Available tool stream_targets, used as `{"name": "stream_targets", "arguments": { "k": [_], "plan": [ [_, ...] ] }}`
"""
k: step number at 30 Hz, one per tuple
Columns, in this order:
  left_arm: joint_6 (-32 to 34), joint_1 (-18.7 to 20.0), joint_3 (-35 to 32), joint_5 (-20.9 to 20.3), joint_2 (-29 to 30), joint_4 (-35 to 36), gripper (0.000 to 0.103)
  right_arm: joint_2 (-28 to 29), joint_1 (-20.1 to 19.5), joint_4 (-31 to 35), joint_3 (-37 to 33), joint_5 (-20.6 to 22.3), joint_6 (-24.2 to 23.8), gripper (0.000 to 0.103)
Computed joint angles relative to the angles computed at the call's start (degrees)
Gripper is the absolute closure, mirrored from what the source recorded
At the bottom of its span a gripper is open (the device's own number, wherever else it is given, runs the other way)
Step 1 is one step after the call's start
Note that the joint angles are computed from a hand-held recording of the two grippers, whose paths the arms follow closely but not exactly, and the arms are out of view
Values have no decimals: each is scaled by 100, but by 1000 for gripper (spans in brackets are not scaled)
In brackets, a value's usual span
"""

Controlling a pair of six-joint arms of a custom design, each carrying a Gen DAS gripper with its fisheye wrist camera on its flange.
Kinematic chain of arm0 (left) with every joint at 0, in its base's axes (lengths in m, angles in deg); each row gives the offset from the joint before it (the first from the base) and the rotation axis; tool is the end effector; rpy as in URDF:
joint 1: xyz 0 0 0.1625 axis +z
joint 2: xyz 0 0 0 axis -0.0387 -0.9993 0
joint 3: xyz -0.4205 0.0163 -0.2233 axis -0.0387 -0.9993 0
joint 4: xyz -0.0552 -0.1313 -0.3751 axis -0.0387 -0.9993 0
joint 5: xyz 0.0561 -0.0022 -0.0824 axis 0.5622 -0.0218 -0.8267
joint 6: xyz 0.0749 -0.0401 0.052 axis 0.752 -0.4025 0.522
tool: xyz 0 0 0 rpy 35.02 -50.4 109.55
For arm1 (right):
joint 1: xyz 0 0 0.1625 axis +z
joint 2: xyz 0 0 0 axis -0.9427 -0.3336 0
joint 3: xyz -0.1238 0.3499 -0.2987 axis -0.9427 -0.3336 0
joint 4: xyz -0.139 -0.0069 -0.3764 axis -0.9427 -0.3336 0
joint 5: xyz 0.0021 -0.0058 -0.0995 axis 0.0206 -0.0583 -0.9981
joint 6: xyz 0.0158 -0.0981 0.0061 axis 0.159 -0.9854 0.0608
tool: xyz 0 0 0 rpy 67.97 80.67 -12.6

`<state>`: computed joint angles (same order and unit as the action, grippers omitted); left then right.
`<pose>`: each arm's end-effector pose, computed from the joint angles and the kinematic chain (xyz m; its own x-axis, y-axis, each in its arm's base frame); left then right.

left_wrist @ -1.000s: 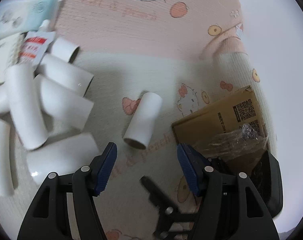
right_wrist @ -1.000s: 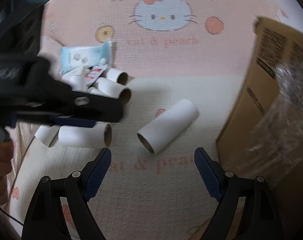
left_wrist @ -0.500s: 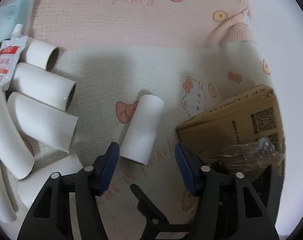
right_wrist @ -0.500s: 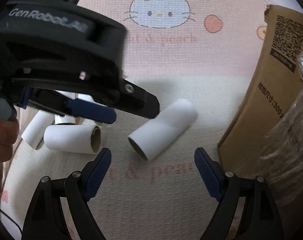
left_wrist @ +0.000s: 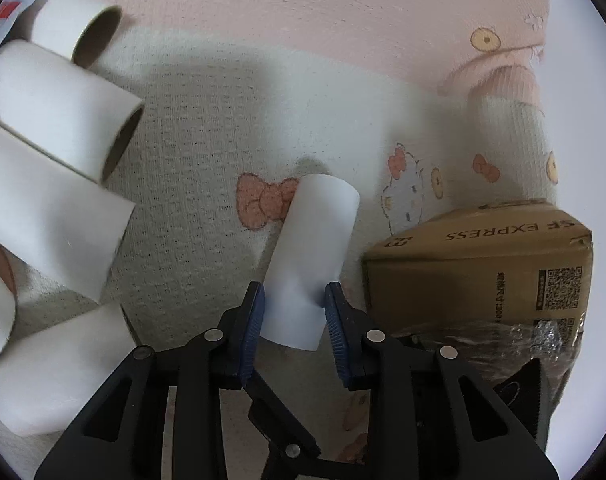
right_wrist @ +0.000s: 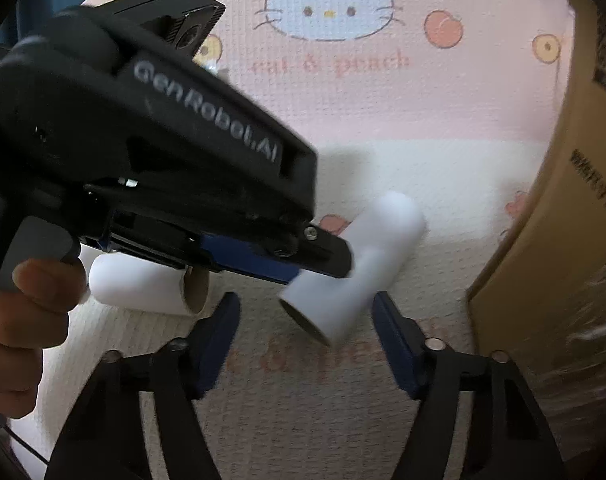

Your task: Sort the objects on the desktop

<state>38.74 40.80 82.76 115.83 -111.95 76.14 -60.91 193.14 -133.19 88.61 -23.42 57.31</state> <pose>-0.0230 -0.2746 0.2452 -0.7638 -0.6243 0.1636 -0.5542 0.5045 -0.6620 0.3193 -0.2935 -0.0844 -0.5483 -0.7851 0.2882 -0.8322 0.5461 -0.0955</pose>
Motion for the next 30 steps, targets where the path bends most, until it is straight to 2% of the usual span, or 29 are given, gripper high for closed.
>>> {"name": "stream_targets", "arguments": {
  "k": [5,9,15,20,22,26,30],
  "plan": [
    [215,14,27,141,-43,-277,69,55,-1,-282,90,-127,71,42],
    [225,72,32,179,-110,-382,69,83,-60,-473,200,-194,131,58],
    [41,127,-3,-108,-100,-319,66,62,-86,-485,281,-145,146,59],
    [489,387,-101,124,-155,-612,66,-17,-116,-374,381,-16,155,59],
    [436,301,-65,99,-74,-582,66,-59,-123,-328,448,19,158,59],
    [87,-115,117,-37,60,-380,68,-127,-119,-284,596,78,151,59],
    [-731,-674,427,-211,110,-162,69,-197,-87,-191,723,181,175,59]
  ]
}}
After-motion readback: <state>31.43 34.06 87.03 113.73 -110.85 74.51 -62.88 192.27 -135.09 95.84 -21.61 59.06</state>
